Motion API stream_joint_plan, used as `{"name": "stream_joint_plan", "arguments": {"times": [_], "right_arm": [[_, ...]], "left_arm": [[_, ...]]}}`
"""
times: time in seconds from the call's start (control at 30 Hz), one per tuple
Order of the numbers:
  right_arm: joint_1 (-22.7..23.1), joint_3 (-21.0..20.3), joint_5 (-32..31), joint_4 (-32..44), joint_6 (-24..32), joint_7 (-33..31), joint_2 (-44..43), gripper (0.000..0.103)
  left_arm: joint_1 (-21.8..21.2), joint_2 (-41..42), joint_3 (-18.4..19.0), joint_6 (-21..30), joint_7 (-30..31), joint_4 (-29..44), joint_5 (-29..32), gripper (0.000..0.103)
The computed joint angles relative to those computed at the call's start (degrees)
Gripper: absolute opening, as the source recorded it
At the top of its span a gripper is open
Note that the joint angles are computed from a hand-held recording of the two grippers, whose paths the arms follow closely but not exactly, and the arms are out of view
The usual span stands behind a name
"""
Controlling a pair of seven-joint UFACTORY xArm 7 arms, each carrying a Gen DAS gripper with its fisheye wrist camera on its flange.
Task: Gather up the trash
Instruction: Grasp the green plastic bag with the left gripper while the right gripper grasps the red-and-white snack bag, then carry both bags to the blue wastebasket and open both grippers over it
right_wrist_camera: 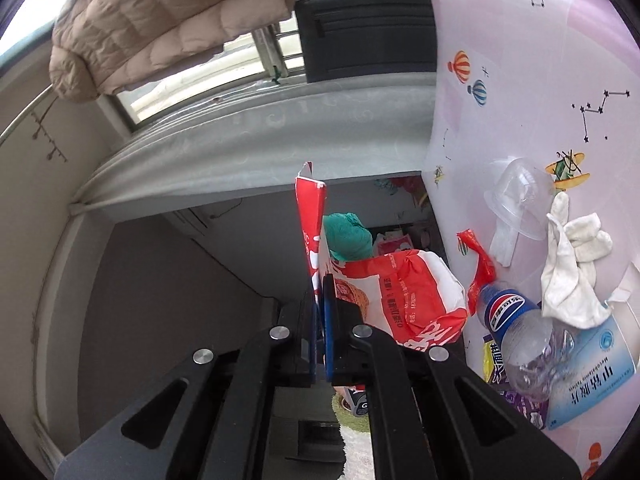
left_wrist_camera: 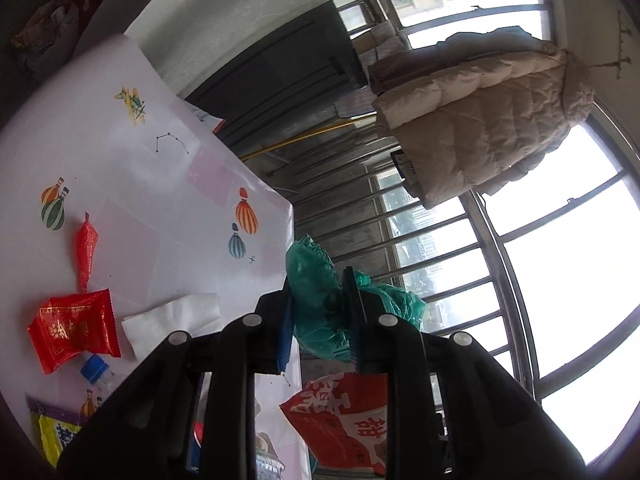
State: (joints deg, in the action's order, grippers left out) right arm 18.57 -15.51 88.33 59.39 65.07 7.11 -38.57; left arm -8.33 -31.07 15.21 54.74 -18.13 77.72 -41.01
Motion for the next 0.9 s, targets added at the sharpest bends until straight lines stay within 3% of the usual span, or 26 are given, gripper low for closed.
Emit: {"name": "stream_joint_plan", "arguments": {"times": [0.23, 0.5, 0.73, 0.9], "right_arm": [[-4.12, -4.84, -13.53, -2.01, 2.51, 5.53, -14.01, 0.003], [-11.76, -15.0, -36.62, 0.1, 8.91, 16.11, -27.77, 0.003], [-17.16, -24.83, -56.76, 5.74, 14.14, 22.7, -34.07, 0.003], [-19.29, -29.88, -69.08, 6.95, 14.76, 24.43, -36.29, 0.003]], "left_arm": [[-2.13, -7.55, -4.82, 1.58, 0.13, -2.11, 4.01, 0.02], [-7.5, -10.26, -14.0, -0.04, -1.16, -5.5, 9.37, 0.02], [-15.8, -1.51, -24.9, 0.17, -1.43, -1.72, 12.11, 0.02], [-20.52, 12.67, -34.0, 1.42, -2.05, 8.66, 18.89, 0.02]]}}
